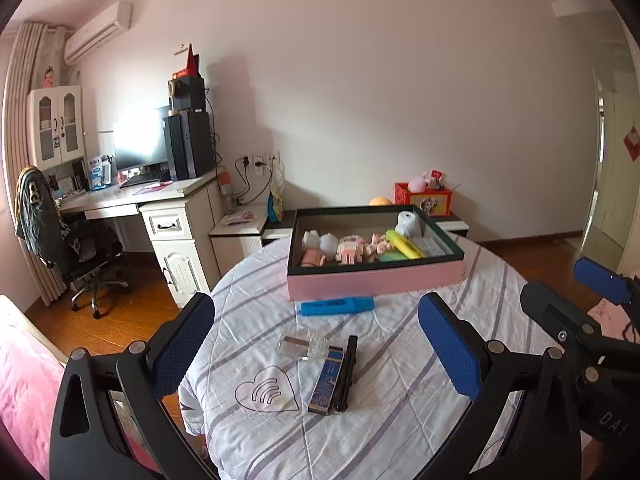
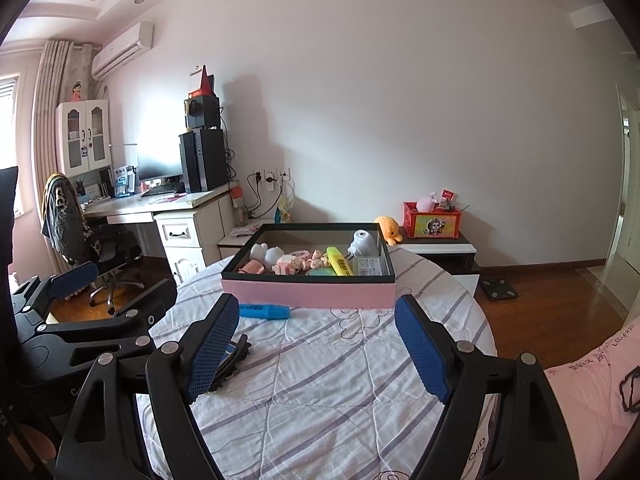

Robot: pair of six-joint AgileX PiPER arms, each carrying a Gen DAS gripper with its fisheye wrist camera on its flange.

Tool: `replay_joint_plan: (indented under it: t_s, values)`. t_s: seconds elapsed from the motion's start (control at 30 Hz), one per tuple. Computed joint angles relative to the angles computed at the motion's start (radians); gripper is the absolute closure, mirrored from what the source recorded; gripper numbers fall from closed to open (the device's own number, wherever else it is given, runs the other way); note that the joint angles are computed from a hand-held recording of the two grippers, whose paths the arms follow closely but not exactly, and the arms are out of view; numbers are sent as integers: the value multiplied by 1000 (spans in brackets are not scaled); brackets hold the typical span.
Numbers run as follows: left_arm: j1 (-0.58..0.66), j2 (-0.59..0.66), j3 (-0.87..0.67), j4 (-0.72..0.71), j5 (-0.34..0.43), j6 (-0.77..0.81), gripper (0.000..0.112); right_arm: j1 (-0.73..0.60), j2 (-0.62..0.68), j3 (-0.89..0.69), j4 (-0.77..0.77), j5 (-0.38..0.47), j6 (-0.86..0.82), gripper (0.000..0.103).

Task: Organize rigid objects
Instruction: 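Withdraw both tools from the box back over the bed, then grasp the blue pen box with the left tool while the right tool grasps the black hair clip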

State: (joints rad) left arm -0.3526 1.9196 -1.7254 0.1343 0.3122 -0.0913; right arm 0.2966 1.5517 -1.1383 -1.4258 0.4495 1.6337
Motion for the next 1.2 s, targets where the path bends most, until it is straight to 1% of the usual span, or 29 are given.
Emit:
replay_joint_plan:
  t_s: [0.07,0.27,0.33,0.47,0.57,0.73,0.9,0.93,0.97,1.03,1.13,1.17,1.2]
  values:
    - [0,16,-13,-2,11,4,9,-10,19,-11,24,-12,-20,21]
    - [29,81,-53,-127,55,125,9,-52,83,-30,95,-59,-78,21]
    - [43,115,-82,-133,89,132,9,-65,108,-38,130,-74,-104,21]
    - [68,194,-144,-148,165,145,9,-103,169,-66,263,-112,-215,21]
    - [74,230,-162,-171,188,171,9,-128,204,-84,353,-137,-292,21]
    - [70,282,-208,-181,222,194,9,-148,251,-117,456,-145,-385,21]
    - [81,339,-287,-135,262,132,9,-159,289,-143,554,-152,-483,21]
    - [87,346,-300,-146,271,143,9,-160,294,-148,576,-152,-506,21]
    - [94,363,-331,-170,297,168,9,-161,305,-160,613,-155,-544,21]
    - [94,387,-369,-170,331,185,9,-156,320,-176,634,-152,-565,21]
    - [94,402,-373,-178,338,218,9,-149,346,-206,675,-140,-609,21]
    - [96,410,-384,-195,346,232,9,-149,351,-212,685,-140,-619,21]
    - [93,422,-406,-183,364,223,10,-148,357,-217,701,-138,-634,21]
